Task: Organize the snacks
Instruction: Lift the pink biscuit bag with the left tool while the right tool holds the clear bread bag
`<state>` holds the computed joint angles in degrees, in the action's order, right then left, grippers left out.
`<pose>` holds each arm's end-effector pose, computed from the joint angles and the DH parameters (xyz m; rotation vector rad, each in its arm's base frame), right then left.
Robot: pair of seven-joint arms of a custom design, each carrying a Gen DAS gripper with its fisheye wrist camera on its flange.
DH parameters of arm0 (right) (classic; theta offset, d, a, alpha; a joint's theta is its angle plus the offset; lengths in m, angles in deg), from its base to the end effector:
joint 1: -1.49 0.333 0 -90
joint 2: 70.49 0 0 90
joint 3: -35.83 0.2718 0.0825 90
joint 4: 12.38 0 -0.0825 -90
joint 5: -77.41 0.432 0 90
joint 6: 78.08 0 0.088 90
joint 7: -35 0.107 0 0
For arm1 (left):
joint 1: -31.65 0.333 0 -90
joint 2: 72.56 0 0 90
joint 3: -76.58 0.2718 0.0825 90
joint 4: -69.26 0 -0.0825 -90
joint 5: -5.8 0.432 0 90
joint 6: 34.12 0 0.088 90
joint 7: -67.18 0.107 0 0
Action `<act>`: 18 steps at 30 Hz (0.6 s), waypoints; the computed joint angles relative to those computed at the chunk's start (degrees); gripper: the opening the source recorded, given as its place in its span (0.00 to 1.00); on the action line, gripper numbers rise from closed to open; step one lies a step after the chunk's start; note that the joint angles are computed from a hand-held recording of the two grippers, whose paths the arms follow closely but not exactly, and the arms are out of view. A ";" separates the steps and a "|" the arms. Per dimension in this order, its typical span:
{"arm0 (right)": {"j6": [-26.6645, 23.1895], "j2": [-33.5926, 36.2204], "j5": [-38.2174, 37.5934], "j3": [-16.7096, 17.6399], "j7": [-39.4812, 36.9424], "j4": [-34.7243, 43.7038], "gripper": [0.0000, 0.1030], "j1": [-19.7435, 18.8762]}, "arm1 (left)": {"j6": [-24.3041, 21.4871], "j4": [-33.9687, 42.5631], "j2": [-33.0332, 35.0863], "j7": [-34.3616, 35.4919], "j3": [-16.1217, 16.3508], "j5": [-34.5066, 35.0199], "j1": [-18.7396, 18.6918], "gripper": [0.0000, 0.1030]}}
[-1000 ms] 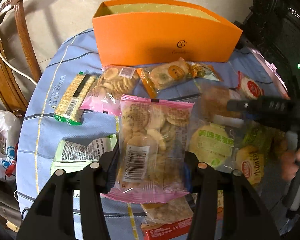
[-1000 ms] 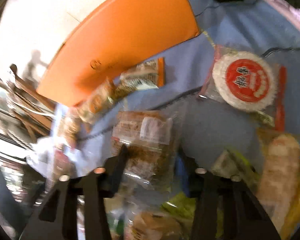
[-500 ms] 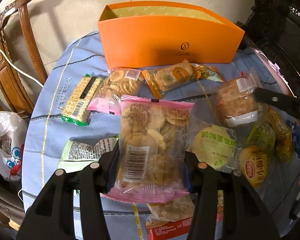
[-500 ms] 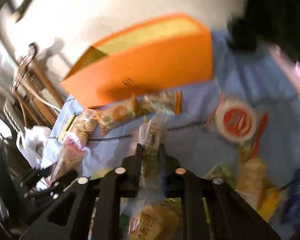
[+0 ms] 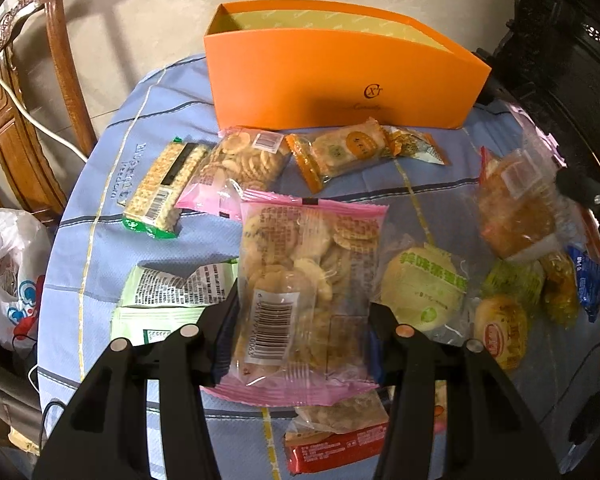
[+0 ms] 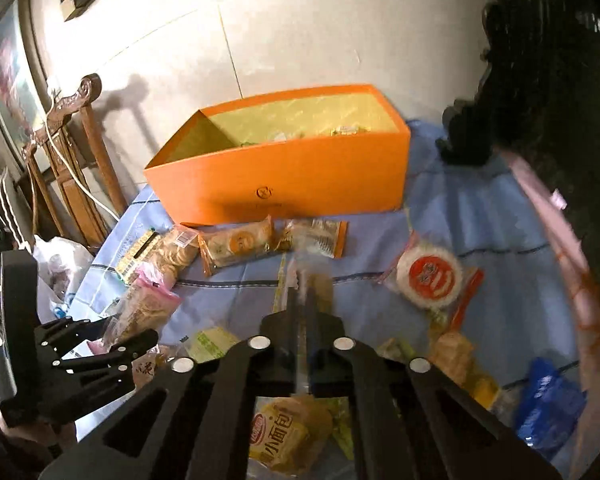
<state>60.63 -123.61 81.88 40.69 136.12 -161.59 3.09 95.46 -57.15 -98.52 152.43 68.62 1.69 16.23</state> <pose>0.4054 0.0491 0.5779 -1.6418 1.8655 -0.5781 0.4785 -0.2162 0.5632 -1.6775 2.2641 -0.6257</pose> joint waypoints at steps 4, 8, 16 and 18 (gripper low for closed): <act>-0.98 -1.10 -1.60 0.83 -0.19 -0.49 0.01 -0.82 | 0.21 0.01 -0.13 -0.11 0.23 -1.21 -0.28 0.48; -1.81 -3.57 0.14 -0.19 0.70 -1.59 0.00 -0.37 | 0.54 -0.14 -0.68 0.59 0.15 -1.76 -0.84 0.48; -1.03 -8.09 -0.08 0.05 0.20 -1.49 0.00 -0.42 | 0.71 0.12 -1.80 0.34 0.30 -2.73 -1.46 0.48; -1.27 -8.44 0.68 -0.50 0.32 -1.25 0.00 -0.29 | 0.95 0.61 -1.97 -0.07 0.05 -2.42 -1.39 0.48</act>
<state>59.35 -132.05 82.57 40.18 136.43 -162.84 2.80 96.41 -56.53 -100.50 152.37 68.66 -0.73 14.85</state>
